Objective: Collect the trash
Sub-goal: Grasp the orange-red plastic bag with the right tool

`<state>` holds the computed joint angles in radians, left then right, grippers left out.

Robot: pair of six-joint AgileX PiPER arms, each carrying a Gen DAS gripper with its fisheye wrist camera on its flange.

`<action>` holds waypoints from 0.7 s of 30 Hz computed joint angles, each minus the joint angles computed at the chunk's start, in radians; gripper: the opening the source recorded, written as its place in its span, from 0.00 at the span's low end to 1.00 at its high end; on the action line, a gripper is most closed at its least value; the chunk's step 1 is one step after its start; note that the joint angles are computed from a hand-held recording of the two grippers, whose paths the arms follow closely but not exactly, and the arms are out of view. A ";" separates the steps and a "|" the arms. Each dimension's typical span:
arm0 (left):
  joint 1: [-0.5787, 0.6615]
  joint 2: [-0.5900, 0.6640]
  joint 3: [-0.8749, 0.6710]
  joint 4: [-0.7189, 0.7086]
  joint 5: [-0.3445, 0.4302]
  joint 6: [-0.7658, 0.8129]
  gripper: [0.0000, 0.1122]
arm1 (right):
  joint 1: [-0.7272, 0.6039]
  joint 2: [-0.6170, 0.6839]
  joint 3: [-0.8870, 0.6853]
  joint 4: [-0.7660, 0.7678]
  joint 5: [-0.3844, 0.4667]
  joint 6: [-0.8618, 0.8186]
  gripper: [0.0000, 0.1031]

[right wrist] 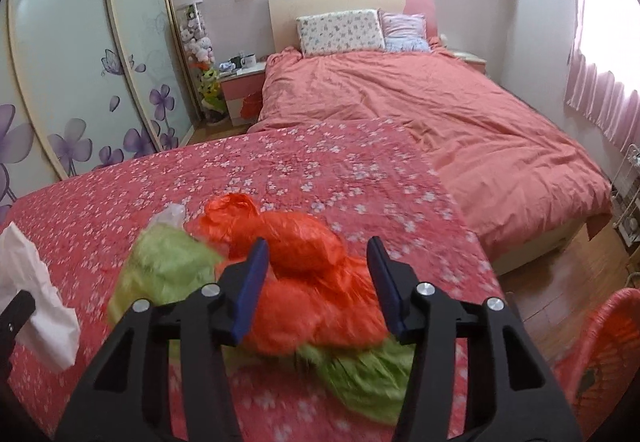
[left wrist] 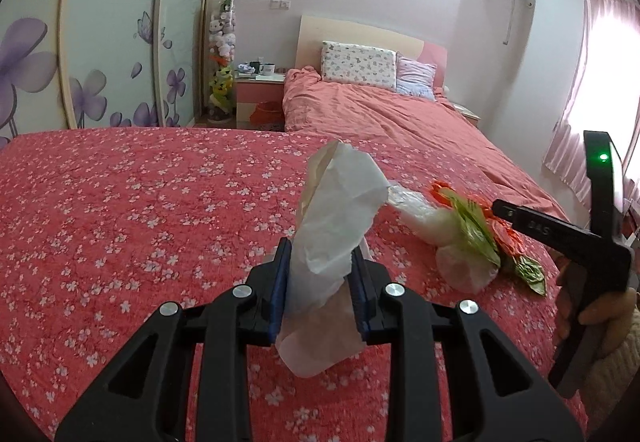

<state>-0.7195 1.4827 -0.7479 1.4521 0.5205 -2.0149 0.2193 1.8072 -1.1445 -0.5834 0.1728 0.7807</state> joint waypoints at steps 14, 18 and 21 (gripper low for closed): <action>0.030 0.026 0.001 0.022 -0.036 -0.021 0.25 | -0.009 0.056 -0.057 0.128 0.037 -0.128 0.22; 0.003 0.025 -0.009 -0.004 -0.012 -0.006 0.25 | -0.004 -0.008 0.011 -0.074 0.016 0.064 0.22; -0.019 0.014 -0.011 -0.026 0.004 0.008 0.25 | -0.001 -0.079 0.075 -0.211 0.012 0.194 0.22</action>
<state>-0.7384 1.4964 -0.7587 1.4265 0.5246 -2.0067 0.2181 1.7286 -1.0697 -0.7947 0.1849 0.9743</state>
